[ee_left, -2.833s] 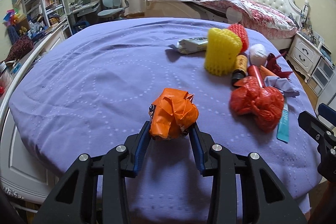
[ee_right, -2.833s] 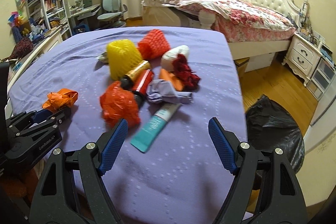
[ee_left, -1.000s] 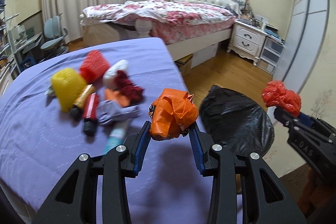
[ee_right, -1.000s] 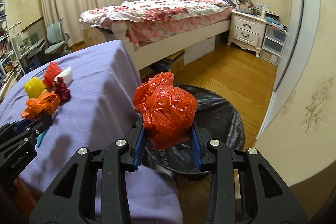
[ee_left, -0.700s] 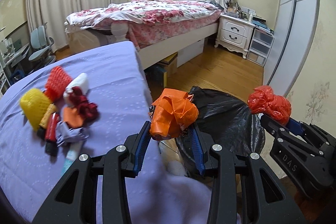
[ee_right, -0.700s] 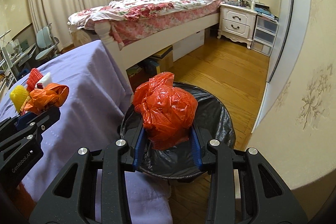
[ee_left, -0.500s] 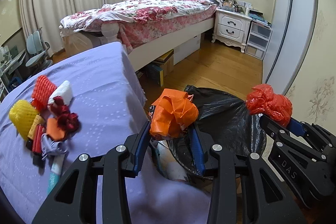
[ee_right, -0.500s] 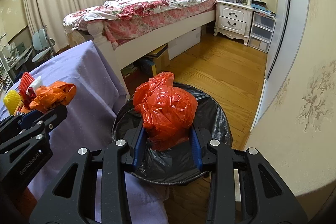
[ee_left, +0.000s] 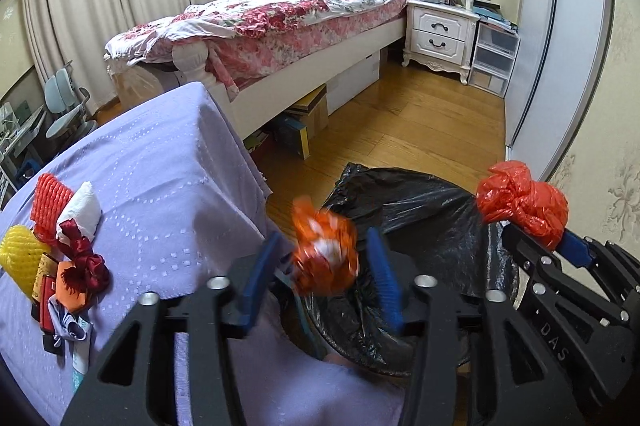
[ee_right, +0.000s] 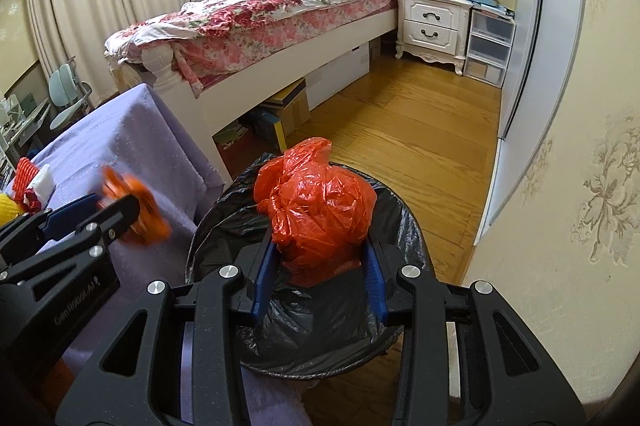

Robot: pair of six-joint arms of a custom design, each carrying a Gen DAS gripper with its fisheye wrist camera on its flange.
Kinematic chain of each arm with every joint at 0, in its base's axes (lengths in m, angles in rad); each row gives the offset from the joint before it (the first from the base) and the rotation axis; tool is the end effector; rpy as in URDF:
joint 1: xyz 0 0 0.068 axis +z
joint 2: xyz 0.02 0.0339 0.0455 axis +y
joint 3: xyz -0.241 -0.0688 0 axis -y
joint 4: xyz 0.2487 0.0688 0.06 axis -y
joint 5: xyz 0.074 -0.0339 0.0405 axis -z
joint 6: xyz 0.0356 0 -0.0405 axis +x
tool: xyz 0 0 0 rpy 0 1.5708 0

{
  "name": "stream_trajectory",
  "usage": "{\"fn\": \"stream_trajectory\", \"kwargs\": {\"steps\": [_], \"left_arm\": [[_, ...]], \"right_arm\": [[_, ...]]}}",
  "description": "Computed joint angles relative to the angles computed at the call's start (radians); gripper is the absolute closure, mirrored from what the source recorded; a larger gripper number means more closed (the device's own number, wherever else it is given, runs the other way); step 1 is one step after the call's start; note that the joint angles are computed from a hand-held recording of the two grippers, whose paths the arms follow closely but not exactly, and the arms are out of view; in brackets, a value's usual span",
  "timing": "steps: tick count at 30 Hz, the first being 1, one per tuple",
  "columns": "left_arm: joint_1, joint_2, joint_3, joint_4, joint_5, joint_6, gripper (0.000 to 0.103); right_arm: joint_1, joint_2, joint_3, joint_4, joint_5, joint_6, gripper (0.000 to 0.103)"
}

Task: Collect trash
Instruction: 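Carry both bags over the black bin and open both tools to drop them, then move both open tools back over the table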

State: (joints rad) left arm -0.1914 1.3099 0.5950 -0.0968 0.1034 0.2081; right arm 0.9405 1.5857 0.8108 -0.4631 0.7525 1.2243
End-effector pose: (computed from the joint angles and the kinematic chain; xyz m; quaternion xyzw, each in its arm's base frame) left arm 0.2548 -0.0531 0.1492 0.2028 0.9053 -0.0449 0.3704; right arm 0.1823 0.2086 0.1288 0.1900 0.8994 -0.0340 0.3923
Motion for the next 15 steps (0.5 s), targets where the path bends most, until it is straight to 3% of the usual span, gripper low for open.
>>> {"fn": "stream_trajectory", "kwargs": {"steps": [4,15], "left_arm": [[0.002,-0.027,-0.022,0.012,-0.006,0.000,0.028],[0.034,-0.076,-0.020,-0.022,0.011,0.004,0.024]], "right_arm": [[-0.015,-0.005,-0.012,0.007,-0.006,0.003,0.051],[0.015,-0.035,0.005,-0.085,0.025,0.067,0.043]]}}
